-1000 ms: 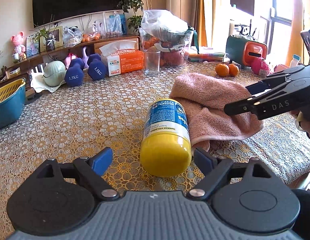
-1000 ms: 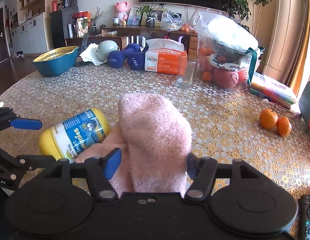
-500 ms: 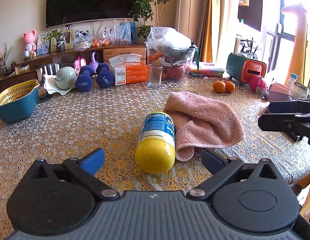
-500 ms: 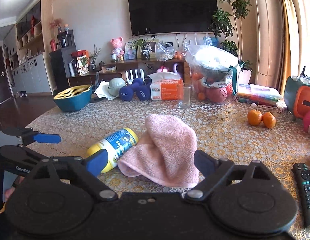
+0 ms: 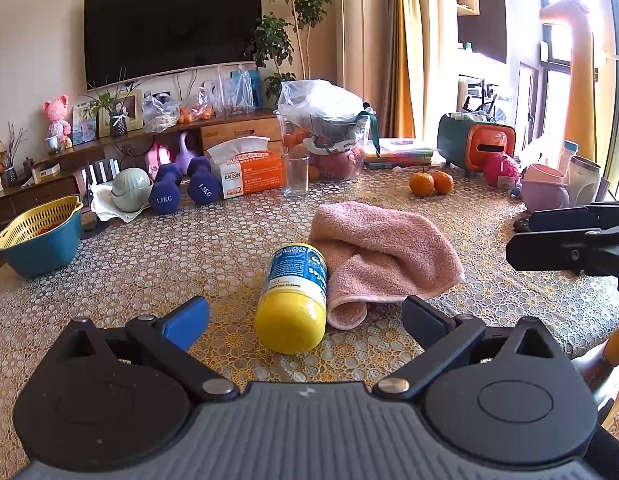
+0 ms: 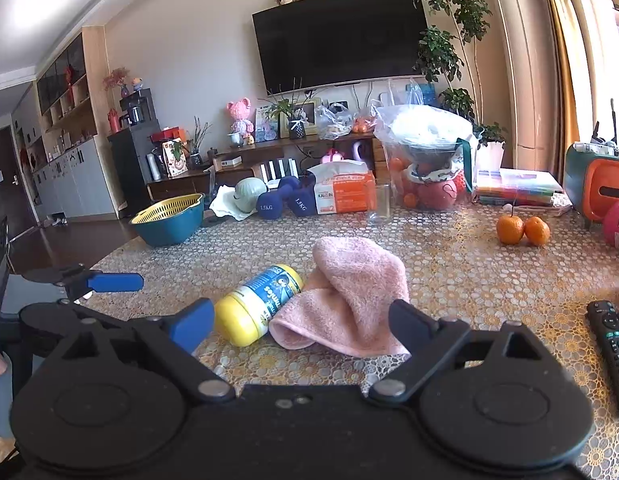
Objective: Clean container
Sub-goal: 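Set the bottle on the table with the left tool while the right tool drops the towel beside it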
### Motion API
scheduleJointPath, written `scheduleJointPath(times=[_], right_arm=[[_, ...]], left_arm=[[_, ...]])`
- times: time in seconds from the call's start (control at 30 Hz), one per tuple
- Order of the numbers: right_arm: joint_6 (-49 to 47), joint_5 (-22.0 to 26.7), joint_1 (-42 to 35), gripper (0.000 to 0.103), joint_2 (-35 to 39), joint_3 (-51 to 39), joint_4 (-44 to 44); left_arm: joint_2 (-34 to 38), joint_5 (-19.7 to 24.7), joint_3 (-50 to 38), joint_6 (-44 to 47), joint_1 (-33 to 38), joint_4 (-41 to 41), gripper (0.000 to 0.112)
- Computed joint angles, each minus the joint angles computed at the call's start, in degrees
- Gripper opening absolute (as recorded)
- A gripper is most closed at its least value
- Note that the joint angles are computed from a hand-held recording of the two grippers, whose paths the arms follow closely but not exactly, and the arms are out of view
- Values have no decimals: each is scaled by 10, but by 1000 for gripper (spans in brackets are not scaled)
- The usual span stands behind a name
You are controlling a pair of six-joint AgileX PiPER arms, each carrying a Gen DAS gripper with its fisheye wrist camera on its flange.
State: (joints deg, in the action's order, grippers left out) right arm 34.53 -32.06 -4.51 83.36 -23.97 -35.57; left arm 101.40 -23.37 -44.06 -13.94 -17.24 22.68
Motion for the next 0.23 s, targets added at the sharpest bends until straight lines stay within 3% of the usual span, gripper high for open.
scheduleJointPath(times=[0.17, 0.23], right_arm=[[-12, 1, 6, 94, -7, 11, 19], [-24, 1, 11, 94, -8, 15, 37]], left_arm=[[-1, 3, 0, 6, 1, -14, 103], [-1, 3, -2, -38, 11, 34, 103]])
